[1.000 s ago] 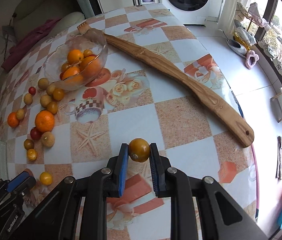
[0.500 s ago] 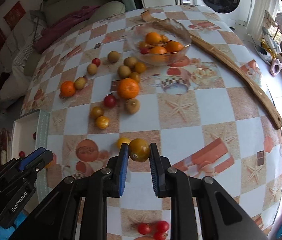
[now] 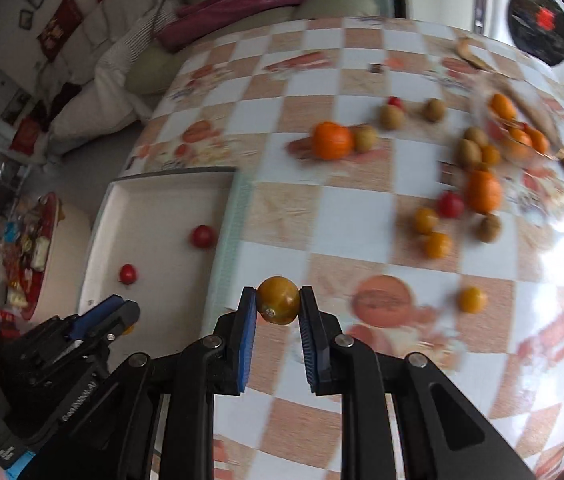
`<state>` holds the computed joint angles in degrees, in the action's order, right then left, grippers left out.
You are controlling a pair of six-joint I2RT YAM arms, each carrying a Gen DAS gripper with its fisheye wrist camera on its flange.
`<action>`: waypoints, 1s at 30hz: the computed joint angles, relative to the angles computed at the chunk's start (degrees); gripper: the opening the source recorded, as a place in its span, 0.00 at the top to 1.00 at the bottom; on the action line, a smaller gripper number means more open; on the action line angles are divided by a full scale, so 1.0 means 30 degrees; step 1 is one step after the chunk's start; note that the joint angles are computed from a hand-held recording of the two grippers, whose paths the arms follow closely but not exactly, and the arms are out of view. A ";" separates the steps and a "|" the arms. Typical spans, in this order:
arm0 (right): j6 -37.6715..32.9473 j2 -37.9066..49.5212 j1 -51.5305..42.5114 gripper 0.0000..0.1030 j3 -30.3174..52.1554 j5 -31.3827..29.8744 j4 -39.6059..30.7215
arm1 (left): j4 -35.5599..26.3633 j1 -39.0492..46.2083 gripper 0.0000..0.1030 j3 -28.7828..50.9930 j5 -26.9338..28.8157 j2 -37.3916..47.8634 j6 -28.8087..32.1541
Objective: Organize fruits
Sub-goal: 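Carry both yellow fruits into the white tray and open both tools, then return both tools over the table toward the remaining fruits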
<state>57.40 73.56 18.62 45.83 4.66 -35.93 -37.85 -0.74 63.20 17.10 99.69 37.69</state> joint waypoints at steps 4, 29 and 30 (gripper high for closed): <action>-0.0949 0.3411 0.0405 0.78 0.2223 -0.0886 0.1604 | 0.0652 0.1003 0.81 0.0870 -0.0697 0.1509 -0.0007; -0.2088 0.9518 0.0747 0.27 0.6245 -0.2757 0.2275 | 0.1743 0.2072 0.22 0.0849 -0.2176 0.2502 0.0964; -0.1902 0.9044 0.0747 0.26 0.5895 -0.2659 0.2445 | 0.1675 0.2000 0.22 0.0752 -0.2177 0.2302 0.0976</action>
